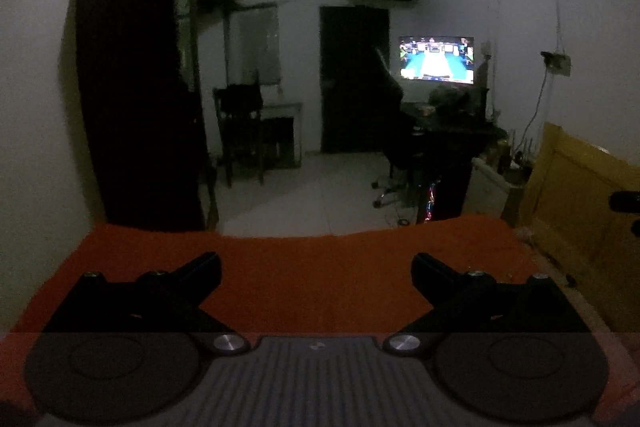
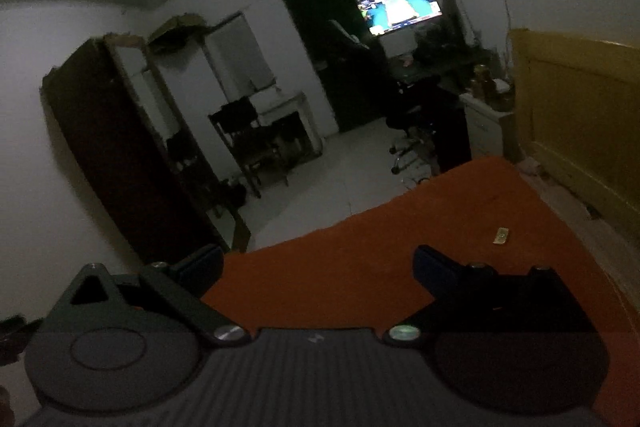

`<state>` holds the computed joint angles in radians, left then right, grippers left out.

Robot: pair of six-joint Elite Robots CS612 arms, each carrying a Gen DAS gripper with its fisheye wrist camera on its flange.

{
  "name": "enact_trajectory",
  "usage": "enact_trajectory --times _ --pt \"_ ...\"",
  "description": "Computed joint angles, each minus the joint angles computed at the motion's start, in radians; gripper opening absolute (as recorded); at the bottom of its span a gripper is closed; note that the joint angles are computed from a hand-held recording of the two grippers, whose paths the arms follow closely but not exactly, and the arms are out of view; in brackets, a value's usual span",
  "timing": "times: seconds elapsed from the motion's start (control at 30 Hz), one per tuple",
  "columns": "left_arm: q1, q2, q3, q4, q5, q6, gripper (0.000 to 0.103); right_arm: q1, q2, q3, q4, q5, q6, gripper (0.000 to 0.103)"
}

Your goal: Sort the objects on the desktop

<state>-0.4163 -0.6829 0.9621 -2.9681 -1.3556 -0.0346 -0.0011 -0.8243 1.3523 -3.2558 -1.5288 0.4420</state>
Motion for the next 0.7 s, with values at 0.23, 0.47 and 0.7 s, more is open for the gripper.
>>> enact_trajectory --times 0.23,0.47,0.7 --pt "-0.035 -0.007 0.148 0.056 -0.111 -0.136 0.102 0.07 0.015 0.102 0.043 -0.128 -0.17 0.103" --pt "-0.029 0.051 0.259 0.038 -0.12 -0.283 0.102 0.053 0.081 0.171 0.167 0.012 0.007 0.102" --pt "-0.025 0.05 0.319 0.119 -0.028 -0.239 0.102 0.087 0.123 0.17 0.259 -0.069 -0.125 0.102"
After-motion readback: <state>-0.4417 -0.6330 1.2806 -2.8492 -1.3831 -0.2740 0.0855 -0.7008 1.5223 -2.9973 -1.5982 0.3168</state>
